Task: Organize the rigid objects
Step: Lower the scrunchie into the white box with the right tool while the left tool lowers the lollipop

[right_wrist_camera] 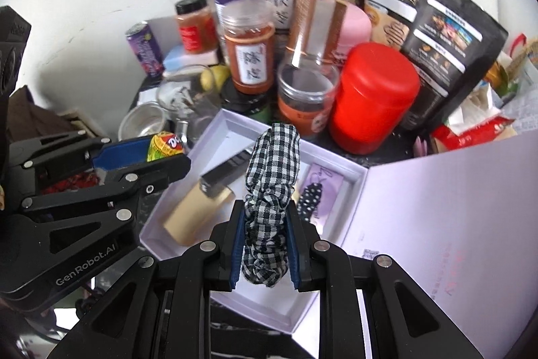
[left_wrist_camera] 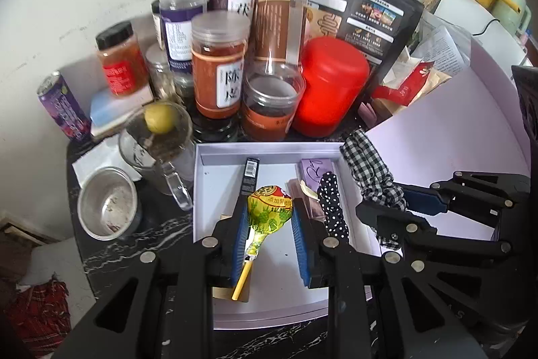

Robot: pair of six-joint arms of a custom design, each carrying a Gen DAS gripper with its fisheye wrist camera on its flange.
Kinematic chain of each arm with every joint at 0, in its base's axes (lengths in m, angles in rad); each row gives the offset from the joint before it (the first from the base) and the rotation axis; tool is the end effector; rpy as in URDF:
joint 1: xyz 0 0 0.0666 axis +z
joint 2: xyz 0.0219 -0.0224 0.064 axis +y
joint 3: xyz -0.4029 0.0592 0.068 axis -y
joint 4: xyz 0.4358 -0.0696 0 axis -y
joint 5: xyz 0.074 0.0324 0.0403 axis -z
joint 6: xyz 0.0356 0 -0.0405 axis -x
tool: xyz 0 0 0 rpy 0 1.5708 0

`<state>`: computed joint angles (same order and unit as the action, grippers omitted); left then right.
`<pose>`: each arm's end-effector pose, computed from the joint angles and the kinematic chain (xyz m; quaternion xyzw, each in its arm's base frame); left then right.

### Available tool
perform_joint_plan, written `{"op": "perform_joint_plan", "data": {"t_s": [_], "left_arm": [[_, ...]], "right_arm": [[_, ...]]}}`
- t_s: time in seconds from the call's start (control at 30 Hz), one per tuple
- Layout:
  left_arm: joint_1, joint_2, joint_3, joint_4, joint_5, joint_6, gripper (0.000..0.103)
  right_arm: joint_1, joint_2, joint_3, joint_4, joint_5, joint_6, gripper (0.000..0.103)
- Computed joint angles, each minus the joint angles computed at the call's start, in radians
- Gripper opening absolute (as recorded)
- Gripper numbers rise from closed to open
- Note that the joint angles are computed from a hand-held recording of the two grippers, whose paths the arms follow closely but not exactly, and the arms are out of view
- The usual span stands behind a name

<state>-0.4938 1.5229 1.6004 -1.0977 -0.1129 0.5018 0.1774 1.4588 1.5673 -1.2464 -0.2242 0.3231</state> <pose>0.4966 -0.2632 0.4767 -0.0192 0.9607 -0.0819 0.2644 0.5136 0.0997 0.4870 -0.2636 0.9344 0.0934 0.2208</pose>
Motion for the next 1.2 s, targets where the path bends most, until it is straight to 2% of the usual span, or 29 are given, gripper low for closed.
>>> {"op": "perform_joint_plan", "data": {"t_s": [0.4, 1.2], "left_arm": [[-0.001, 0.015, -0.077, 0.042, 0.078, 0.047, 0.025], [0.007, 0.062, -0.135, 0.075, 0.163, 0.032, 0.025]], "right_arm": [[-0.011, 0.013, -0.067, 0.021, 0.047, -0.028, 0.022], [-0.006, 0.024, -0.184, 0.038, 0.032, -0.101, 0.022]]}}
